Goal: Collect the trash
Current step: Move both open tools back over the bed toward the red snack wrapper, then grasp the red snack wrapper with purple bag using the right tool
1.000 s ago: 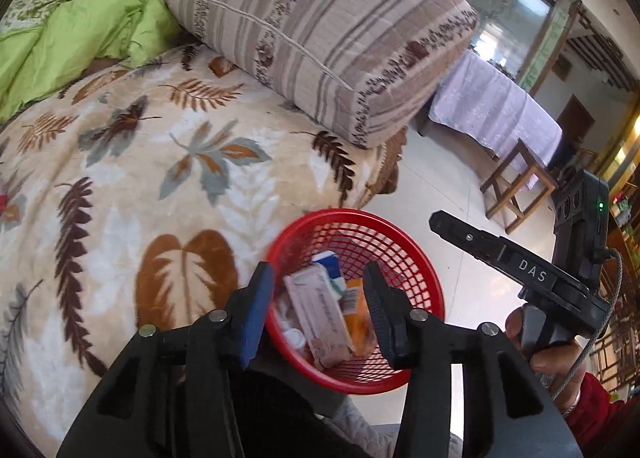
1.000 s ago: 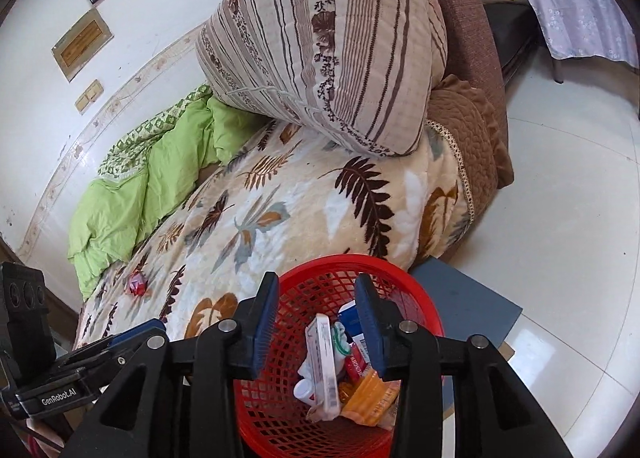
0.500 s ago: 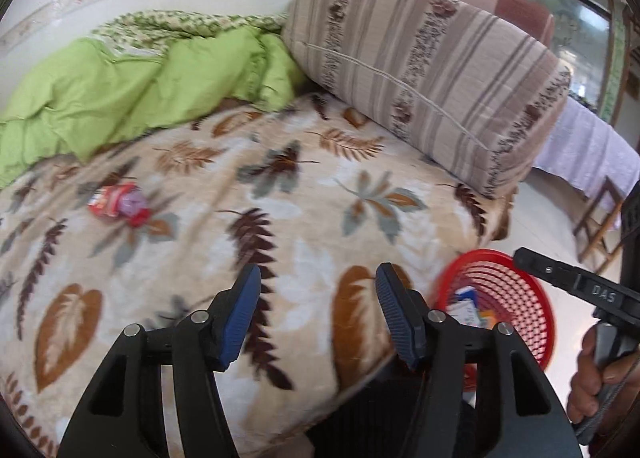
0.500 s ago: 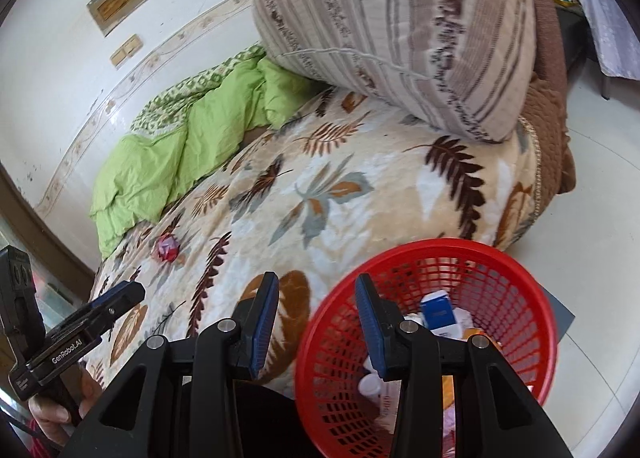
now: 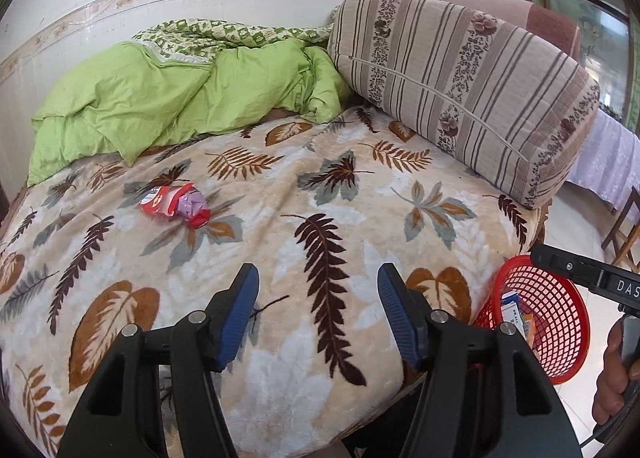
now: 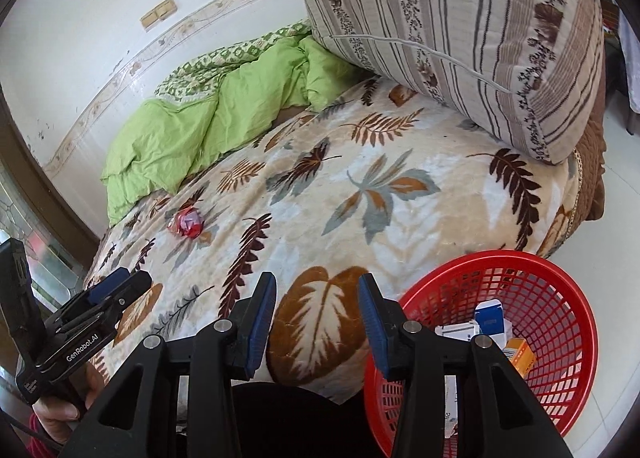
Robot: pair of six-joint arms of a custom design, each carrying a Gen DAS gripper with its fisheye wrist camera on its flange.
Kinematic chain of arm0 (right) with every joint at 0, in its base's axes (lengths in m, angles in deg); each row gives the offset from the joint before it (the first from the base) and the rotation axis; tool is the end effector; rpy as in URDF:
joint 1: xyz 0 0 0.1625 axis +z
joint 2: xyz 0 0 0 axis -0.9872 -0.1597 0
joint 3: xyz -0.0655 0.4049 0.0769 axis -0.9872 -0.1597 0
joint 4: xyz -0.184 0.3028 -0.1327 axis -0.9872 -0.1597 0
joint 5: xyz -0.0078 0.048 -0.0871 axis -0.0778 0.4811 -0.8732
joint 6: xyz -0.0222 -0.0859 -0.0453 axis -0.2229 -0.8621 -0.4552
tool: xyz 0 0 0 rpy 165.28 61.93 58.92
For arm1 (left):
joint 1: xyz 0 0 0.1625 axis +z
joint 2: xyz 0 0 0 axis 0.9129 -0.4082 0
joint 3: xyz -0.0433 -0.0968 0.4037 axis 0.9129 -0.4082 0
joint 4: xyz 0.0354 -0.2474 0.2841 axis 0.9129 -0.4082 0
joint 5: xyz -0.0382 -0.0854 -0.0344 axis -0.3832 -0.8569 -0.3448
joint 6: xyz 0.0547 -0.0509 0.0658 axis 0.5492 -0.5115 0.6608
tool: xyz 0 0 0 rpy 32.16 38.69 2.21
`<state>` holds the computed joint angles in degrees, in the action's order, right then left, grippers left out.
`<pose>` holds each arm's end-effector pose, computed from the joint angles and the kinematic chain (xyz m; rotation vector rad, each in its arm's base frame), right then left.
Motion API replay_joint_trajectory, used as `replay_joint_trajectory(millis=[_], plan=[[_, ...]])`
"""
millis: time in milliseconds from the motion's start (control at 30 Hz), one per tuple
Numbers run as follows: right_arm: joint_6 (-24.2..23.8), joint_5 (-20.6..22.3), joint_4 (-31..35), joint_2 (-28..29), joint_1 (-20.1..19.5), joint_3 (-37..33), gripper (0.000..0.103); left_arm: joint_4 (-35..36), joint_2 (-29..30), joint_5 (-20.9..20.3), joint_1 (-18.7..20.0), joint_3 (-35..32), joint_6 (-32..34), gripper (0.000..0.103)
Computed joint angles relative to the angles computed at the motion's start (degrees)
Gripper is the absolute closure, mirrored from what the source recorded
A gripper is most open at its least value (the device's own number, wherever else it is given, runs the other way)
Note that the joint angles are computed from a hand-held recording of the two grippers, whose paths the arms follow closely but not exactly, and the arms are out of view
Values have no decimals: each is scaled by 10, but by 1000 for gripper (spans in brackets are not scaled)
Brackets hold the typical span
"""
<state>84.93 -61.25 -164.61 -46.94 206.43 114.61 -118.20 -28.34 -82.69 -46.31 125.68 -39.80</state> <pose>0.2605 -0.2453 0.1580 0.1787 -2.5405 1.1373 -0.1709 -0.2857 0.2621 0.7605 2.3042 -0.9423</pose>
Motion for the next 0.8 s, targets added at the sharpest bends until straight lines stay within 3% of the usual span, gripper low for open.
replay_joint_trajectory(millis=[333, 467, 567, 800], plan=[[16, -21, 49, 16, 23, -31, 54, -2, -31, 3, 11, 3, 8, 37], [-3, -16, 75, 33, 29, -64, 53, -23, -38, 11, 42, -3, 29, 33], [-38, -1, 100, 57, 29, -108, 51, -54, -40, 11, 95, -17, 52, 33], [-116, 76, 198, 148, 4, -264, 51, -151, -11, 22, 274, -80, 134, 33]])
